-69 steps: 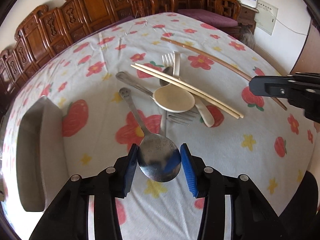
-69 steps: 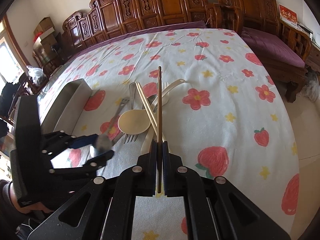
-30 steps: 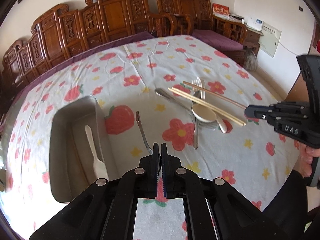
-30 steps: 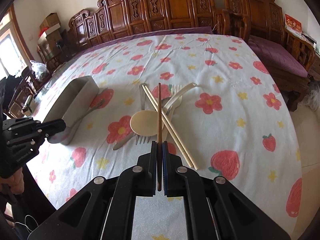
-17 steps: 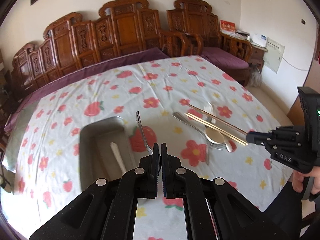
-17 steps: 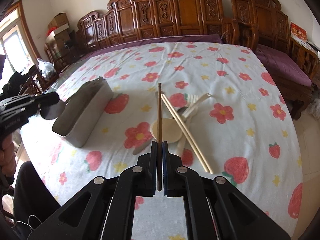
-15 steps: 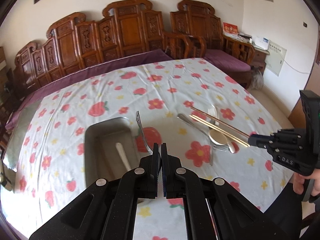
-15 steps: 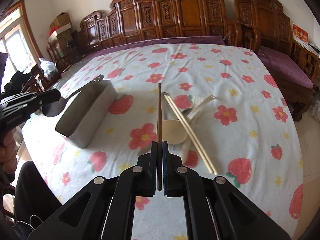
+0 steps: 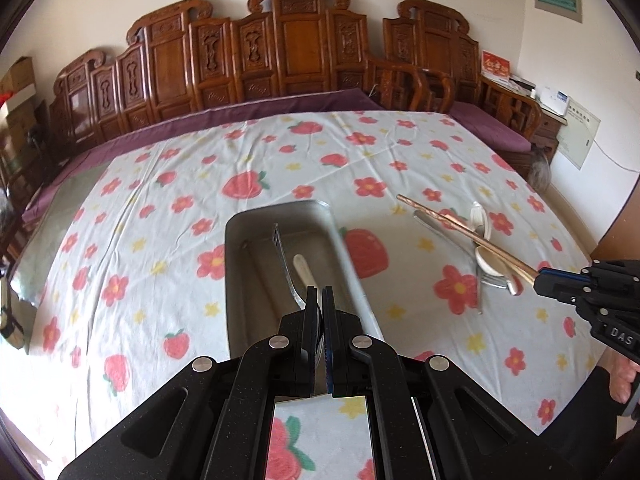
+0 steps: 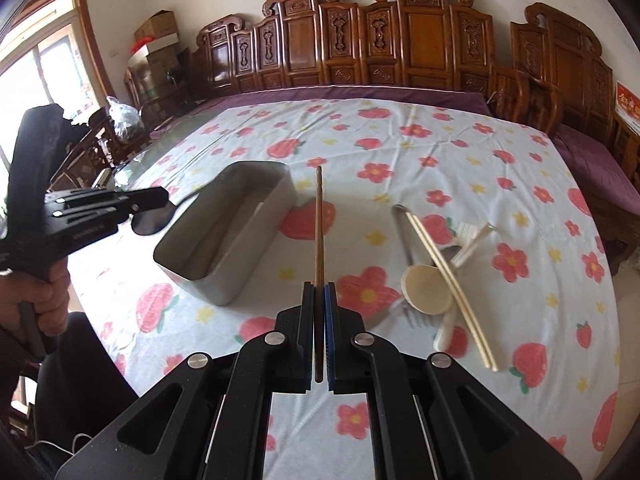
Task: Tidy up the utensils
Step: 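Carry the metal spoon and the chopstick over the tray with both grippers, then lower the metal spoon and chopstick into the tray and open both grippers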
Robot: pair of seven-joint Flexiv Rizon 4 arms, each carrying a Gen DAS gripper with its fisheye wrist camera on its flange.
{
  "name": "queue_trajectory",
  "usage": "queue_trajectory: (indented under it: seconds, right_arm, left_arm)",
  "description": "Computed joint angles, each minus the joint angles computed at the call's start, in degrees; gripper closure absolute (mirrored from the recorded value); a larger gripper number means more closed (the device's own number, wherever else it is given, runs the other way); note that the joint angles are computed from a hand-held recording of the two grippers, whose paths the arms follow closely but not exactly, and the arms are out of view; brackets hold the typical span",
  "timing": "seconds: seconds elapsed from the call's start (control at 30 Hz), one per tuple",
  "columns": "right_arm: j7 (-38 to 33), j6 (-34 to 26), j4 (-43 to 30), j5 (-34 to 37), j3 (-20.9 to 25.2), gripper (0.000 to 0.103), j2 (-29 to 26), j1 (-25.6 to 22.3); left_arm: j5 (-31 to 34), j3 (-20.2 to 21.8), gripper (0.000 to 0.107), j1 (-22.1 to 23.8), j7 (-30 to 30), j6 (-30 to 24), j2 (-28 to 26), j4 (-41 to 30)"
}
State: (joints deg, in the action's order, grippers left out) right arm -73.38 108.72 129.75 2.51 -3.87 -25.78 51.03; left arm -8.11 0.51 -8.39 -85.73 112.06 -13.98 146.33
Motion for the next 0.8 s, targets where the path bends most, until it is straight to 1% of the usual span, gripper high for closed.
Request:
queue_trajectory:
  seconds: [0.1, 0.17, 0.2, 0.27, 0.37, 0.47, 0.5, 0.53, 0.57, 0.6, 0.63, 0.67, 0.7, 0.73, 0.8]
  right_arm:
    - [0.8, -1.4, -1.7, -0.2, -0.3, 0.097, -0.6, 1.1]
    - [1.4, -2.5, -3.1, -0.8, -1.3, 0.097, -1.2, 2.6]
    - [1.8, -3.0, -3.7, -1.2, -1.6, 0.097, -1.4, 3.0]
    - [2.6, -3.9, -4.7, -2.0, -2.6, 0.097, -1.8, 4.2]
    - [3.8, -4.7, -6.0, -3.6, -3.1, 0.097, -2.4, 4.7]
    - [5.2, -5.6, -7.1, -5.0, -3.5, 0.097, -2.9, 5.0]
    - [5.7, -6.0, -7.5, -5.5, -3.9, 0.097, -3.1, 5.3]
    - [6.1, -6.1, -7.6, -5.9, -4.1, 0.097, -3.2, 5.4]
    - [6.6, -6.4, -8.0, -6.3, -4.0, 0.097, -3.4, 5.3]
    - [7.0, -6.6, -8.2, -6.8, -4.2, 0.097, -3.6, 5.5]
    - [7.5, -6.8, -8.4, -7.2, -4.4, 0.097, -3.8, 5.7]
    - [7.8, -7.0, -8.7, -7.7, -4.4, 0.097, -4.0, 5.7]
    - [8.2, -7.3, -9.0, -8.2, -4.4, 0.097, -4.3, 5.7]
    - [8.6, -7.4, -9.1, -8.6, -4.5, 0.097, -4.5, 5.8]
    - [9.4, -7.9, -9.9, -9.4, -4.3, 0.097, -5.1, 5.7]
  left_arm:
    - [1.9, -1.3, 0.105, 2.9, -1.2, 0.1, -1.0, -0.3]
    - [3.3, -2.4, 0.105, 5.1, -2.2, -0.1, -1.8, -0.8]
    - [4.8, -3.9, 0.105, 7.4, -3.2, -0.2, -2.3, -1.2]
    - [6.9, -5.7, 0.105, 10.3, -4.6, -0.4, -2.9, -1.6]
    - [8.3, -6.5, 0.105, 12.0, -5.5, -0.8, -3.8, -2.6]
    - [10.3, -8.5, 0.105, 14.7, -6.5, -1.1, -4.5, -3.3]
    - [11.1, -9.4, 0.105, 15.9, -6.8, -1.2, -4.7, -3.5]
    - [12.8, -11.7, 0.105, 18.7, -7.5, -1.4, -4.9, -3.6]
    - [13.1, -13.8, 0.104, 20.8, -7.3, -1.4, -5.1, -3.4]
    - [17.1, -14.6, 0.104, 22.9, -10.2, -1.8, -5.3, -4.0]
    - [17.4, -14.9, 0.104, 23.5, -10.3, -1.3, -5.3, -3.9]
    - [14.2, -14.8, 0.104, 22.4, -7.7, 0.1, -5.3, -2.9]
    - [14.1, -13.0, 0.104, 20.8, -7.5, 0.5, -5.0, -2.8]
    - [15.8, -12.3, 0.104, 20.8, -8.5, 0.2, -4.7, -2.9]
    - [16.4, -12.0, 0.104, 21.2, -8.4, 0.2, -4.0, -2.5]
